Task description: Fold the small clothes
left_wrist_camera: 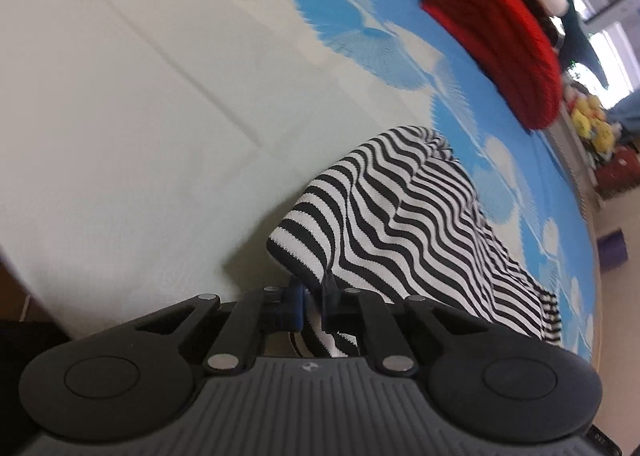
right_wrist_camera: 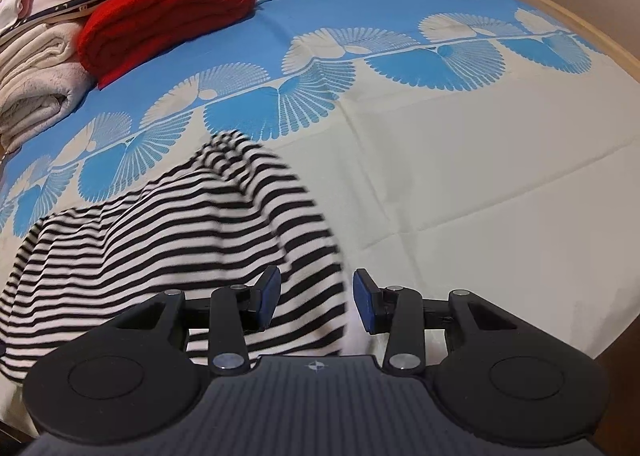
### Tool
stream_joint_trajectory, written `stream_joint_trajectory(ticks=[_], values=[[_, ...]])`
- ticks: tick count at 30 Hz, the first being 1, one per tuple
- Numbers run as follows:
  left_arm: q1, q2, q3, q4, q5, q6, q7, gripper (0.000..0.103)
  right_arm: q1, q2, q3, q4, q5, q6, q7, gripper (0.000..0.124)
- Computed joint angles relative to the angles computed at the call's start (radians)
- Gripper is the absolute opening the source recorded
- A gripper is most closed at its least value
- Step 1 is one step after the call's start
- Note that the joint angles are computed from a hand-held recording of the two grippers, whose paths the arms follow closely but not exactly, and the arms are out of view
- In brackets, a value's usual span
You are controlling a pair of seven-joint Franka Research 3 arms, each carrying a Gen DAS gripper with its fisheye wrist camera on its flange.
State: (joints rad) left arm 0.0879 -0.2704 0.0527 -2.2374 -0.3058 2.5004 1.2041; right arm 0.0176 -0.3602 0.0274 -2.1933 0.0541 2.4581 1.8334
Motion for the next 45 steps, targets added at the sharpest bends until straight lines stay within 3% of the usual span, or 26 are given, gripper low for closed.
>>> stream_joint_trajectory(ticks=[7,14,16,18,21,24,25,27,29,30,33,34,37,38,40,45], values=[[0.026,0.015,-0.025,0.051,0.114,-0.062,-0.014,0.008,0.0,0.012,-0.001,0.016,0.001,0.013,0.006,0.042],[-0.029,-0.002,-0.105,0.13,0.273,-0.005,-0.035,0.008,-0.02,0.079,-0.034,0.089,-0.046,0.138,-0.122,0.042],[-0.07,-0.002,-0.129,0.15,0.288,0.046,-0.03,0.007,-0.027,0.101,-0.051,0.105,-0.025,0.14,-0.147,0.038],[-0.132,0.02,-0.154,0.183,0.282,0.109,0.002,0.007,-0.023,0.115,-0.072,0.121,0.037,0.119,-0.168,0.022],[-0.237,0.068,-0.199,0.233,0.262,0.185,0.078,0.007,-0.024,0.116,-0.09,0.118,0.114,0.141,-0.183,0.022],[-0.357,0.139,-0.23,0.276,0.165,0.236,0.239,0.007,-0.021,0.119,-0.102,0.119,0.169,0.144,-0.222,0.022],[-0.39,0.168,-0.239,0.291,0.117,0.237,0.302,0.008,-0.02,0.119,-0.106,0.12,0.19,0.146,-0.232,0.022],[-0.436,0.247,-0.251,0.356,-0.053,0.134,0.491,0.013,-0.017,0.117,-0.113,0.12,0.232,0.149,-0.253,0.023],[-0.421,0.312,-0.275,0.427,-0.083,-0.018,0.521,0.014,-0.01,0.123,-0.124,0.129,0.284,0.144,-0.283,0.023],[-0.407,0.312,-0.282,0.425,-0.08,-0.037,0.508,0.014,-0.005,0.128,-0.13,0.135,0.316,0.136,-0.3,0.023],[-0.358,0.239,-0.274,0.351,-0.212,0.005,0.614,0.034,0.011,0.148,-0.143,0.16,0.409,0.085,-0.347,0.032],[-0.344,0.209,-0.261,0.323,-0.213,0.023,0.616,0.041,0.017,0.157,-0.147,0.174,0.443,0.056,-0.37,0.035],[-0.303,0.166,-0.22,0.284,-0.151,0.027,0.568,0.043,0.022,0.199,-0.144,0.225,0.493,-0.032,-0.428,0.045],[-0.289,0.164,-0.21,0.282,-0.123,0.019,0.531,0.049,0.021,0.22,-0.138,0.249,0.491,-0.062,-0.436,0.047],[-0.266,0.167,-0.193,0.274,-0.103,0.0,0.463,0.059,0.014,0.263,-0.124,0.293,0.47,-0.108,-0.426,0.05],[-0.254,0.166,-0.171,0.23,-0.278,-0.054,0.434,0.075,0.003,0.381,-0.099,0.397,0.406,-0.18,-0.307,0.051]])
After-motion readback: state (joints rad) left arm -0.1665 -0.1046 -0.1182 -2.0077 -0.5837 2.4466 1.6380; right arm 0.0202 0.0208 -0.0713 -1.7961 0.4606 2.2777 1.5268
